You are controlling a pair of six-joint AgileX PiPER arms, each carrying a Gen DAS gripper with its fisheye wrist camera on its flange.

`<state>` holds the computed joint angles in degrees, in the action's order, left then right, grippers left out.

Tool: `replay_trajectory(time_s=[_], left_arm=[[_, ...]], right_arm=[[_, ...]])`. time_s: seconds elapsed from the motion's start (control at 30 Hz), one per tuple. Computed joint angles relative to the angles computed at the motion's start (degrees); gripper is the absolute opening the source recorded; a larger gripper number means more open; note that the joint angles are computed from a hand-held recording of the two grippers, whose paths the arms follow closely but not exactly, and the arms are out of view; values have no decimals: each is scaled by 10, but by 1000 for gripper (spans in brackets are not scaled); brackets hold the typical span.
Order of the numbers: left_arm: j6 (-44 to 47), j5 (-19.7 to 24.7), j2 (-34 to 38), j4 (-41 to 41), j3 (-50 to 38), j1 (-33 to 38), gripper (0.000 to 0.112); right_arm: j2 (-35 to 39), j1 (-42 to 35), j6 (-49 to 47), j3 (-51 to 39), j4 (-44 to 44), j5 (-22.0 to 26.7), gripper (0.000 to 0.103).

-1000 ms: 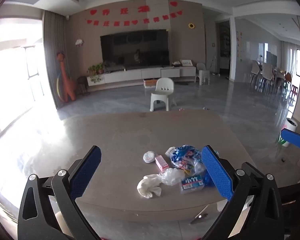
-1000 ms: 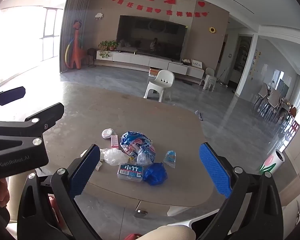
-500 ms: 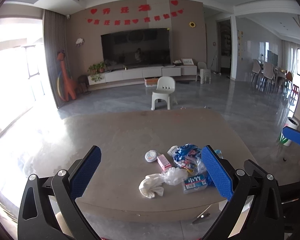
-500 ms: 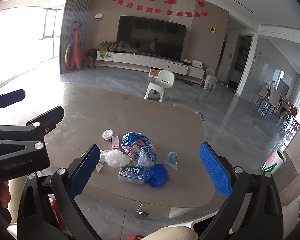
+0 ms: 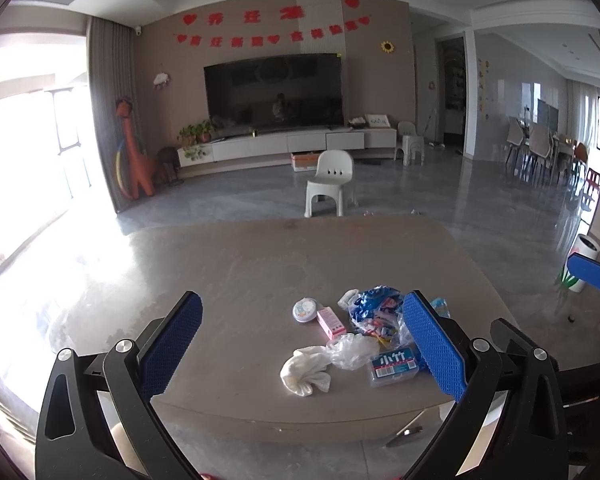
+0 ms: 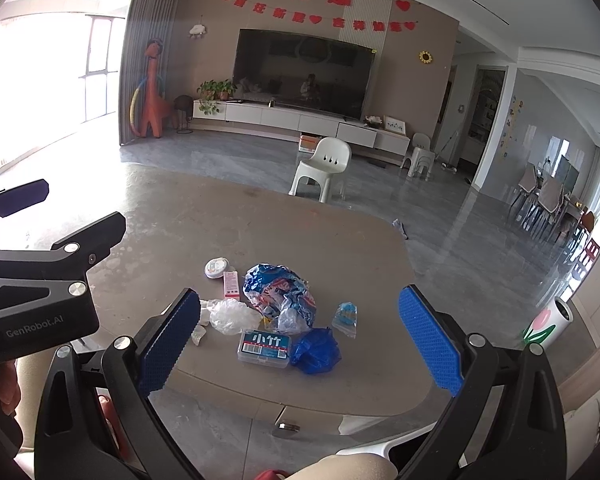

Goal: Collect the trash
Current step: 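Move both tools toward the trash pile on the table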

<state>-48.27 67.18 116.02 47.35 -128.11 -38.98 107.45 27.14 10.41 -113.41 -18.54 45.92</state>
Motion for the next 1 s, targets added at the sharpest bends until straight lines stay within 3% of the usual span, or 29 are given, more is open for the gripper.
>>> replay_trajectory(time_s=[1.0], left_arm=[[47,21,68,-52,-82,31,98]], right_arm=[[79,-12,-40,-131,43,79,99]])
